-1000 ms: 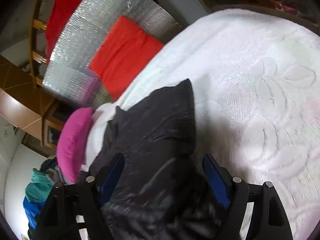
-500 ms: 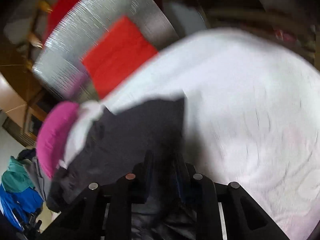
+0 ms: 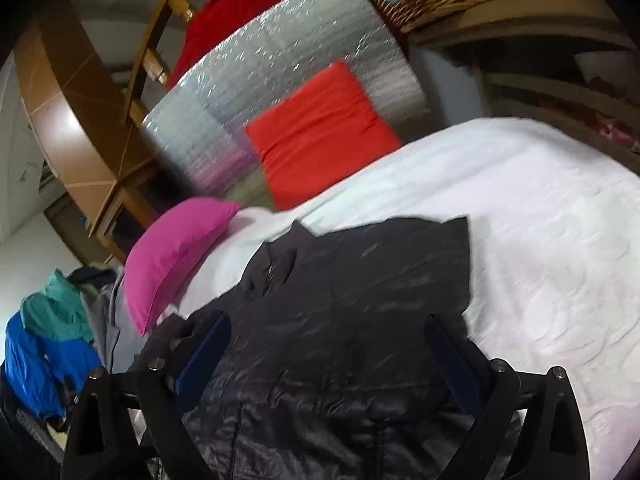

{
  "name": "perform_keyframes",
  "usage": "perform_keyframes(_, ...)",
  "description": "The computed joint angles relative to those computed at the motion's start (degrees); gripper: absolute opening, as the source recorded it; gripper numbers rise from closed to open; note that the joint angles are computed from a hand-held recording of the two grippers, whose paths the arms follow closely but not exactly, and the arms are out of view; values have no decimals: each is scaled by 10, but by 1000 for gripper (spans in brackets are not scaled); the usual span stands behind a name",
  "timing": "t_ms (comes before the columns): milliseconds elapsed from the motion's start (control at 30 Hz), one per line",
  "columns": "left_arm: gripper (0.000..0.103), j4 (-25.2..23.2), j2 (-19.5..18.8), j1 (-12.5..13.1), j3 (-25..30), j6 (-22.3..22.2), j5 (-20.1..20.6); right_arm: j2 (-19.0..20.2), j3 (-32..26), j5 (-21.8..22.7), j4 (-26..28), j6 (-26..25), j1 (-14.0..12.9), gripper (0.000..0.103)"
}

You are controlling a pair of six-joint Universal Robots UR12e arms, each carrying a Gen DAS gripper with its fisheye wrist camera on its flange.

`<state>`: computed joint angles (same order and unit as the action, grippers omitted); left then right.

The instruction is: Fold large clothes

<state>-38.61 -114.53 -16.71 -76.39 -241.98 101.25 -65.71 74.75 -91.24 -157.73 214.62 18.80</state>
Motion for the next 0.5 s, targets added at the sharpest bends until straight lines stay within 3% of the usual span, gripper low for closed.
perform_keyframes(200,103,17,-14,28,-2,-42,-36,5,-4,13,22,-21,-3,98)
perform_keyframes(300,103,13,-25,36,18,-25,-28,3,1,11,20,-20,-4,98)
perform_keyframes(367,93,26,-32,39,25,-12,-32,2,1,10,21,-22,-4,98)
perform_keyframes(433,65,19,-40,43,36,-2,-44,3,1,10,26,-27,-5,98)
perform_keyframes(500,52,19,-45,44,40,8,-41,5,-2,9,30,-26,-5,97)
